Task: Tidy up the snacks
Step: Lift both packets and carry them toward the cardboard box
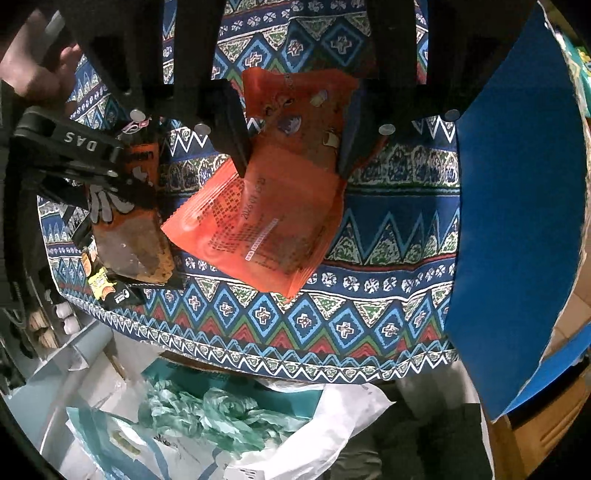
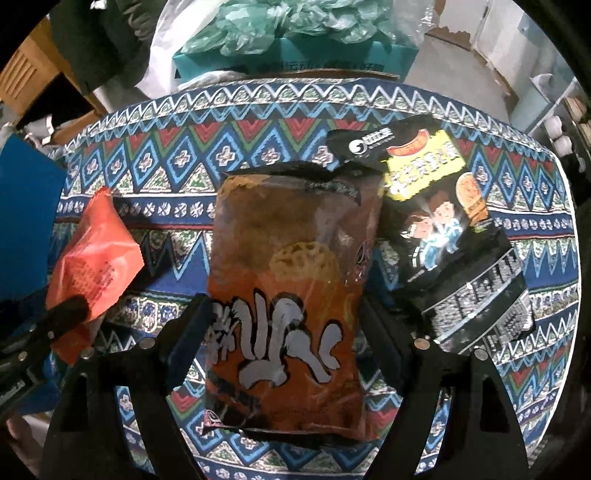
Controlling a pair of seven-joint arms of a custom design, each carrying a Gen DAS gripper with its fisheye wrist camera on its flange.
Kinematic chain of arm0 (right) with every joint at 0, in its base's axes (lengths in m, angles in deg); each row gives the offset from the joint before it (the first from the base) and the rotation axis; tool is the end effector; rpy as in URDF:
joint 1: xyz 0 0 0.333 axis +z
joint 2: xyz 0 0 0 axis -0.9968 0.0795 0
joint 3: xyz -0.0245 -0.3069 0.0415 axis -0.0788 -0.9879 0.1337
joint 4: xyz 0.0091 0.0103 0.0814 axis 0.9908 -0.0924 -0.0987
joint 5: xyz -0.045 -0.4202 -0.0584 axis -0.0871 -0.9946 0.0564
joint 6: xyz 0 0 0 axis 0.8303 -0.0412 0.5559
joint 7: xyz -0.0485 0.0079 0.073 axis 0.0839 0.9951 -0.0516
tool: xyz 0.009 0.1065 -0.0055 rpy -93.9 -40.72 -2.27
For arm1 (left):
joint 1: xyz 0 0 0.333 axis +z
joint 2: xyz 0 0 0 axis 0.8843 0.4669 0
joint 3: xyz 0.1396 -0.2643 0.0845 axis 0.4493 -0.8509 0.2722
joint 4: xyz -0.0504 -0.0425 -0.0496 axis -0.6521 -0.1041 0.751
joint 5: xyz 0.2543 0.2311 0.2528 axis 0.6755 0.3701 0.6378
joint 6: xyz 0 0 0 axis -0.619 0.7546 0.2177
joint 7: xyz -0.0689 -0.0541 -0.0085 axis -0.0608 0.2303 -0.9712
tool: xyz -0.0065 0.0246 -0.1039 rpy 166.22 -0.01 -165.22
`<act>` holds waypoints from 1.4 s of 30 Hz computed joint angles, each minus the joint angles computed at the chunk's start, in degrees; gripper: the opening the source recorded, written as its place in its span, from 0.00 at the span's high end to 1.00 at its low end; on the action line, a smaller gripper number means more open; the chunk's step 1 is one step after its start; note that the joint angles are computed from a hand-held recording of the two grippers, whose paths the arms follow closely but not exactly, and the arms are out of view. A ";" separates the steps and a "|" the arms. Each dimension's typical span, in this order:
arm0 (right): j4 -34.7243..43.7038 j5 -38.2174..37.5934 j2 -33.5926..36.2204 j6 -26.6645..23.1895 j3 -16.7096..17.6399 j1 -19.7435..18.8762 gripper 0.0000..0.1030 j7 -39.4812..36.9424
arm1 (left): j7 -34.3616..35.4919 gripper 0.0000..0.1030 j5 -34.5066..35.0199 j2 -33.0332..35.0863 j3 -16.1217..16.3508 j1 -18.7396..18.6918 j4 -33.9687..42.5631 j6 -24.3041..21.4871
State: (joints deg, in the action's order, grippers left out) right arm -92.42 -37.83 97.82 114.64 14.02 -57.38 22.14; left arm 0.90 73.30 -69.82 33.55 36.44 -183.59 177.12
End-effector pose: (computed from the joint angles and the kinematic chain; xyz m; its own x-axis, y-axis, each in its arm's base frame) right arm 0.5655 0.4057 0.5077 0.3513 -0.9289 -0.1174 -0.9278 -0.3285 -0.1771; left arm 0.4760 -0.4317 0.5131 0.2621 -0.9532 0.1507 -0.9155 -0.2950 -0.2734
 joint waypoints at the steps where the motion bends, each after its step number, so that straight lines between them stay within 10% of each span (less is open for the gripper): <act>1: -0.11 1.18 0.10 -0.09 0.22 -0.30 0.30 -0.73 | -0.13 0.55 -0.17 -0.48 -0.01 0.00 -0.51 0.24; 10: -1.64 3.08 -2.16 1.95 0.49 -0.47 0.57 -1.45 | -1.77 0.55 -0.51 -4.01 -0.18 0.78 -3.19 0.99; 42: 0.23 4.67 -9.84 4.02 2.85 2.58 0.60 -0.79 | -5.11 0.57 1.00 -20.48 -2.93 4.37 -10.33 2.38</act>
